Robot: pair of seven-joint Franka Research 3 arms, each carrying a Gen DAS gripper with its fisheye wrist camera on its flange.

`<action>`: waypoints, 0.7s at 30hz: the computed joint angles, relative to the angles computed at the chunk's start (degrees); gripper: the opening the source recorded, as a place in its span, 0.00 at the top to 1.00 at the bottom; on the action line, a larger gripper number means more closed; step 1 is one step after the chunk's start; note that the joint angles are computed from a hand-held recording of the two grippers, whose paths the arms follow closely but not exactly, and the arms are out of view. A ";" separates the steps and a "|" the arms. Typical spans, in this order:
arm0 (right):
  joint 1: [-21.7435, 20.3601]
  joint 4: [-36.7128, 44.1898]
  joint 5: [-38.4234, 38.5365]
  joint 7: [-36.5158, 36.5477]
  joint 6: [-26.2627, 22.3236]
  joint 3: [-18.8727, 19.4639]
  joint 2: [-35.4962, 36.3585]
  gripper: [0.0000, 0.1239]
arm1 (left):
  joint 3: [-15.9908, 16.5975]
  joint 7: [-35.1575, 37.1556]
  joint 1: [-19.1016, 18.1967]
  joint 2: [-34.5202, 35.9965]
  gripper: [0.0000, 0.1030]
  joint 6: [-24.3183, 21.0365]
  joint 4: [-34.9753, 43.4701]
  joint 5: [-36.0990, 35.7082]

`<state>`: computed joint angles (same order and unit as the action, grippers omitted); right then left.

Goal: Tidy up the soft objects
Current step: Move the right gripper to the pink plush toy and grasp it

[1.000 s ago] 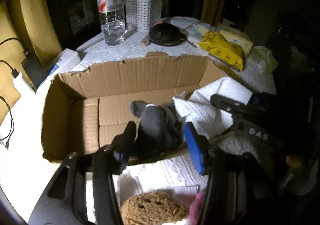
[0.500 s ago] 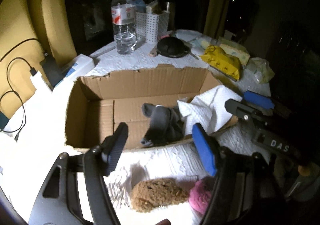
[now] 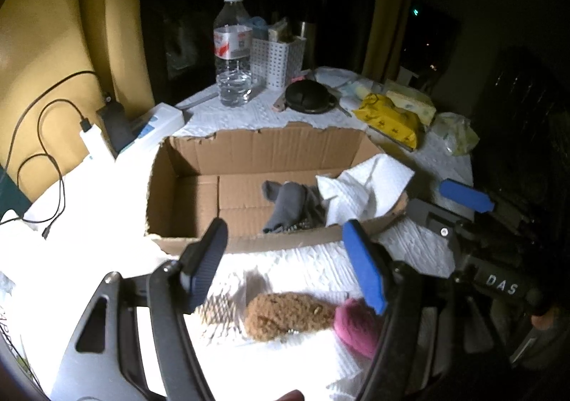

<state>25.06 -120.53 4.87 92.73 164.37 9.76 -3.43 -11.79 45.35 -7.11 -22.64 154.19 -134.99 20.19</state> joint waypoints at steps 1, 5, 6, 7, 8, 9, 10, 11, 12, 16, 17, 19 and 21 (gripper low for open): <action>0.06 -0.53 -0.16 0.22 -0.06 0.10 -0.57 0.48 | 0.00 -0.02 -0.12 -0.54 0.33 -0.10 -0.34 -0.06; 0.09 -2.30 -0.64 1.02 0.18 0.54 -2.51 0.48 | 0.04 0.08 -0.62 -2.64 0.33 -0.15 -1.91 -0.41; 0.15 -2.84 -0.37 0.97 0.25 0.63 -3.10 0.48 | 0.08 0.20 -0.78 -3.18 0.33 -0.20 -2.31 -0.54; 0.07 -3.42 -0.54 1.27 0.30 0.82 -3.72 0.48 | -0.03 0.10 -0.83 -3.69 0.33 -0.28 -2.69 -0.58; -0.04 -3.72 -0.80 1.67 0.36 1.06 -4.03 0.48 | -0.10 0.04 -0.91 -4.19 0.33 -0.34 -3.04 -0.65; 0.05 -4.27 -0.53 1.62 0.43 1.15 -4.59 0.48 | -0.12 0.06 -1.09 -4.82 0.33 -0.40 -3.50 -0.75; 0.09 -4.72 -0.37 1.66 0.43 1.29 -5.08 0.48 | -0.18 0.07 -1.19 -5.16 0.33 -0.47 -3.72 -0.82; 0.06 -5.04 -0.39 1.74 0.42 1.43 -5.43 0.48 | -0.20 0.10 -1.30 -5.53 0.33 -0.49 -4.00 -0.89; 0.10 -5.45 -0.29 1.74 0.37 1.57 -5.89 0.48 | -0.18 0.21 -1.54 -6.08 0.33 -0.57 -4.40 -1.06; 0.15 -7.28 0.15 1.84 0.39 2.12 -7.64 0.48 | -0.29 0.37 -2.07 -7.74 0.33 -0.80 -5.68 -1.43; 0.23 -7.60 0.41 1.71 0.31 2.13 -7.94 0.48 | -0.24 0.40 -2.19 -8.19 0.33 -0.83 -6.08 -1.56; 0.05 -8.62 0.23 2.28 0.35 2.57 -8.74 0.48 | -0.12 0.42 -2.49 -9.11 0.33 -0.91 -7.05 -1.94; 0.03 -9.39 0.24 2.72 0.32 2.88 -9.23 0.48 | 0.02 0.40 -2.77 -10.01 0.33 -1.05 -8.10 -2.38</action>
<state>25.09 -129.92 5.11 95.45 164.69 12.65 -12.67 -11.77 45.75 -9.88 -32.65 153.14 -143.09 17.81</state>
